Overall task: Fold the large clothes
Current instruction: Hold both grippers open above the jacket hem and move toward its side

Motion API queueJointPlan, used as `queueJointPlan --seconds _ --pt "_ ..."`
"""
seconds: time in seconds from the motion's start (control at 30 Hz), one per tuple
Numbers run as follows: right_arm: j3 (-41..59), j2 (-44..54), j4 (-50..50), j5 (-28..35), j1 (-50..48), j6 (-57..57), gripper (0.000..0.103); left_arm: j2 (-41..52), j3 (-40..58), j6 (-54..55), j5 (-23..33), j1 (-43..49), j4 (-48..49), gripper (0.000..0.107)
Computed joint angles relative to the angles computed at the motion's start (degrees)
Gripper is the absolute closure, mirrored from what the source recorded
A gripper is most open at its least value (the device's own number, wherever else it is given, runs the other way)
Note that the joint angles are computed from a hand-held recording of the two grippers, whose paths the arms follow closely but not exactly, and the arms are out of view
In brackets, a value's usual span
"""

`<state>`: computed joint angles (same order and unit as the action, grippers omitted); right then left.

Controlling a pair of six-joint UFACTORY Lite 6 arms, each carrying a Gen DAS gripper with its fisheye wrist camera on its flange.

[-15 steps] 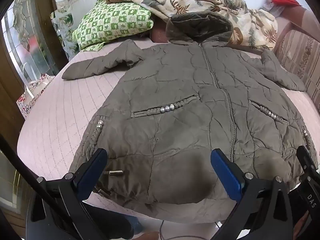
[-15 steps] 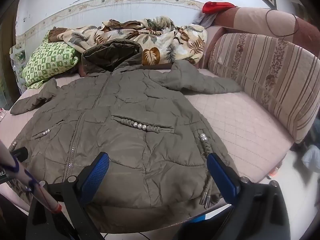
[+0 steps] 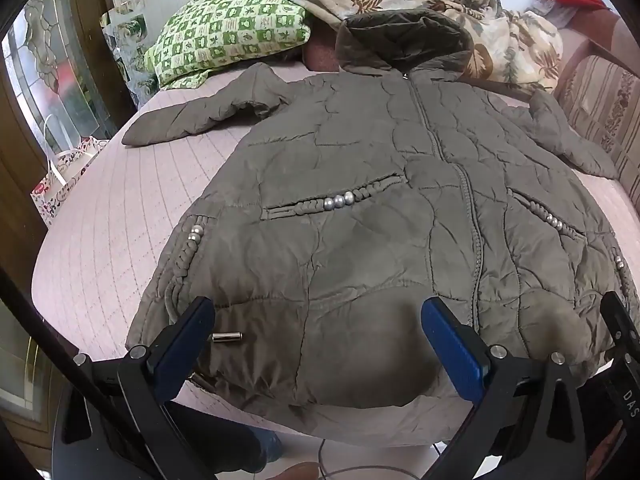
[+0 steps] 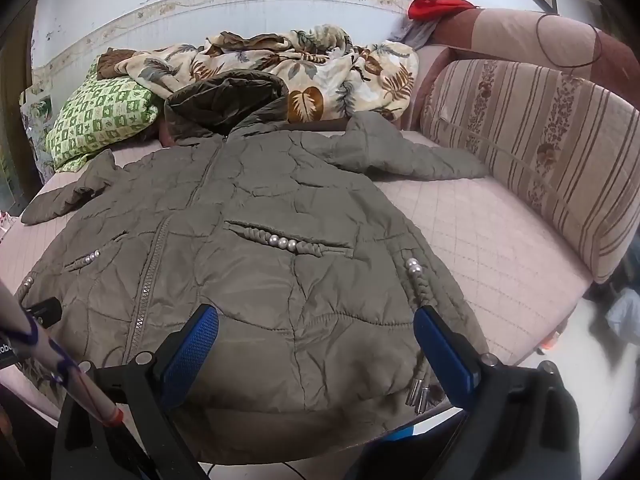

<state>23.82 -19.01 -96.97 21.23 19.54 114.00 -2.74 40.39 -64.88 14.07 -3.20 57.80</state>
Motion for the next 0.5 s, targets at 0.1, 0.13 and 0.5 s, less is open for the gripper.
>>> queueJointPlan --seconds 0.1,0.13,0.5 --pt "0.19 -0.02 0.76 -0.53 -0.41 -0.76 0.003 0.68 -0.01 0.52 -0.22 0.24 -0.68 0.004" --pt "0.25 -0.19 0.83 -1.31 -1.24 -1.36 0.003 0.89 -0.09 0.83 -0.42 0.43 -1.01 0.004" --pt "0.21 -0.4 0.89 -2.56 -2.39 -2.1 0.003 3.7 1.79 6.58 -0.88 1.36 -7.34 0.004"
